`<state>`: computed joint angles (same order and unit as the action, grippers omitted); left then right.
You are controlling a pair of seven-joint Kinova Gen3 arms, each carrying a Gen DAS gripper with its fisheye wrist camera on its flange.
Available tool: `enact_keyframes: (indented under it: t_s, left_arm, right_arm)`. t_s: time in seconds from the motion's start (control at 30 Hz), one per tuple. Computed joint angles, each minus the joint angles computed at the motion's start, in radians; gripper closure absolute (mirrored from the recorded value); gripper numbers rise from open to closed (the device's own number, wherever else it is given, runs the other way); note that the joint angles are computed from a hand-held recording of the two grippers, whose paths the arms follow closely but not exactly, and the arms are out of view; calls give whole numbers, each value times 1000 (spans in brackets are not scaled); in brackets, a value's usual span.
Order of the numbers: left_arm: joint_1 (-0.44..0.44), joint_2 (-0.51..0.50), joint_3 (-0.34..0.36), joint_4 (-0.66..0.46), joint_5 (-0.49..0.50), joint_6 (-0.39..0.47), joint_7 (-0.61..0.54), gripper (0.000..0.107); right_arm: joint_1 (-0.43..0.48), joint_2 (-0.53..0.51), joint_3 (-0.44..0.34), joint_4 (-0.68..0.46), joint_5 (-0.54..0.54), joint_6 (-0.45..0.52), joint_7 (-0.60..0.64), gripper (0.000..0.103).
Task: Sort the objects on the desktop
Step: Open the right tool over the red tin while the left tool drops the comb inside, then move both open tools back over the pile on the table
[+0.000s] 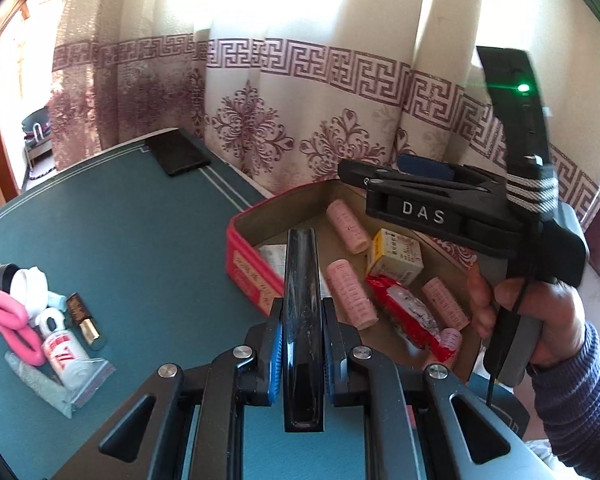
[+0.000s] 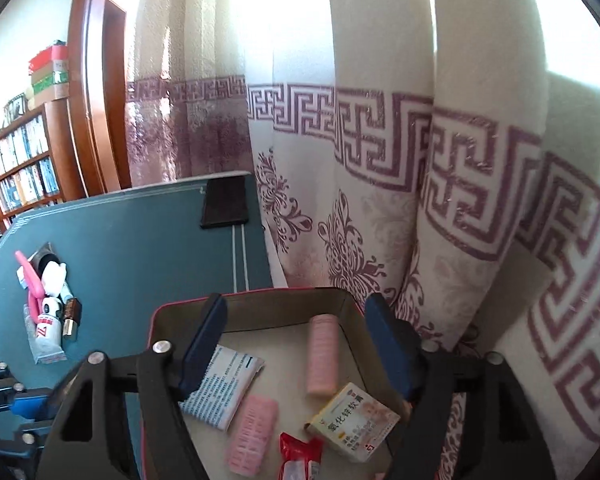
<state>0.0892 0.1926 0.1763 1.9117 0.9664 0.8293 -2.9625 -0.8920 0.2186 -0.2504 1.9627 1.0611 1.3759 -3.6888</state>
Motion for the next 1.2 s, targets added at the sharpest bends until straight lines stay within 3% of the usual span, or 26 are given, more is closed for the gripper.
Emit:
enact_keyframes:
  t_s: [0.2,0.53,0.57,0.6,0.67,0.73,0.97,1.2]
  left_arm:
    - [25,17,18,-13,-5,11,22,91]
    - [56,67,52,-35,38,48,63,90]
    - [60,65,54,-32,38,47,60,83]
    - [62,60,54,-26,40,41,56,57]
    - [56,27,49,19,90,-13,10,21]
    - [53,-2,38,48,116,-48,-26,21]
    - [42,-14,-2,45,64,-81,32,21]
    - [-19,-8,-32,61,23,-97,67,21]
  right_arm:
    - [-65,4,-25,4,-4,93,-68,26]
    - [-187,-4,-77,-9,-7,326,-178,23]
    - [-191,-2,-80,-13,-4,336,-178,23]
    - [-195,-2,-83,-15,-4,344,-180,23]
    - [-201,-3,-87,-13,-6,346,-193,22]
    - [-202,-7,-89,-6,-10,335,-216,22]
    - [-187,-26,-99,17,-5,261,-290,22]
    - [-190,-2,-91,-13,40,204,-279,21]
